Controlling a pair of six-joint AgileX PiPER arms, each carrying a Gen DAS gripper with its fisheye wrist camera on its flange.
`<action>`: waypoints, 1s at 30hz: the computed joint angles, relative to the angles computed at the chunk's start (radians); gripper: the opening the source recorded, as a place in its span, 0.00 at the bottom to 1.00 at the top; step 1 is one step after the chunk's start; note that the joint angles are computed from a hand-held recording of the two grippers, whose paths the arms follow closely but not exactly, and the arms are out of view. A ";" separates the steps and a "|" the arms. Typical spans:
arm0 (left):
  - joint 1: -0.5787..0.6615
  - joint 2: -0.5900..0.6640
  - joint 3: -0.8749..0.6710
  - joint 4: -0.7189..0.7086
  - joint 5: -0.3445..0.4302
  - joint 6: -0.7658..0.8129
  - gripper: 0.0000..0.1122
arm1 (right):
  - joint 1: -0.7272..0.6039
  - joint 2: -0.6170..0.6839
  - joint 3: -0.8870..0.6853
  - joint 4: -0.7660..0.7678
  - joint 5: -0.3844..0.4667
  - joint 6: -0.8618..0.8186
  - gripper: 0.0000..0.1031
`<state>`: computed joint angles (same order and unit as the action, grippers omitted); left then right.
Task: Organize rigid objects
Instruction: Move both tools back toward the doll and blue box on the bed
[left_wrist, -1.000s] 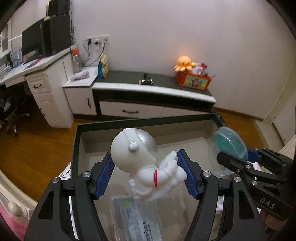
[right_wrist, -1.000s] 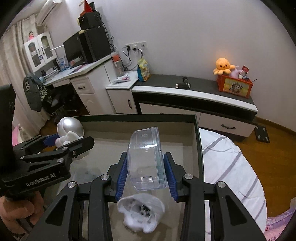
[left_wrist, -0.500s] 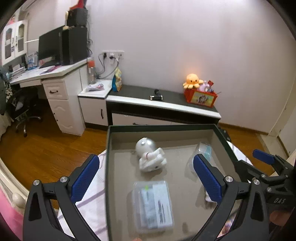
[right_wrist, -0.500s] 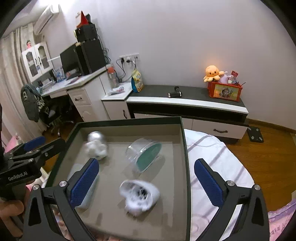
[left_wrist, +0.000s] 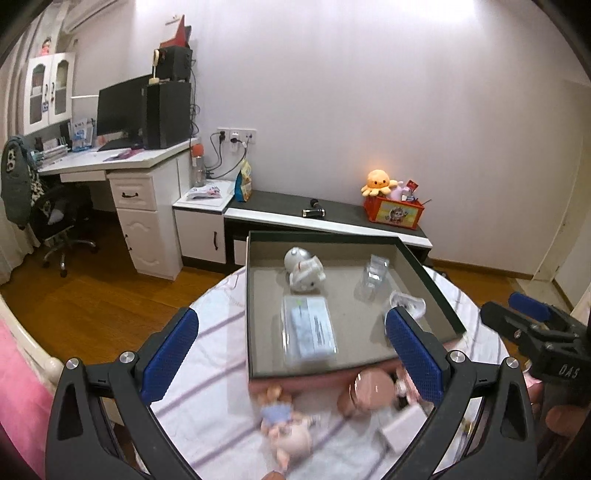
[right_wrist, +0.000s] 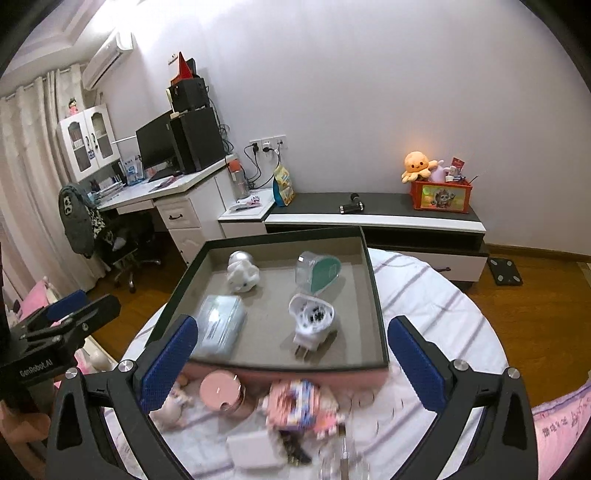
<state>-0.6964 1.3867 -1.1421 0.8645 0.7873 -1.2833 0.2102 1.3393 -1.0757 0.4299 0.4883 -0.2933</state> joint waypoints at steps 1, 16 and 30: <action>-0.023 -0.018 0.018 0.013 0.020 -0.023 0.91 | -0.005 -0.034 0.029 0.004 -0.003 -0.002 1.00; -0.417 -0.155 0.218 0.106 0.304 -0.370 0.91 | 0.048 -0.391 0.338 -0.226 -0.018 0.294 1.00; -0.532 -0.148 0.225 0.104 0.372 -0.444 0.91 | 0.141 -0.480 0.415 -0.388 0.011 0.476 1.00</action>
<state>-1.2279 1.2386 -0.9170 0.9690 1.1595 -1.7269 0.3516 0.8593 -0.6609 0.0415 0.4995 0.1822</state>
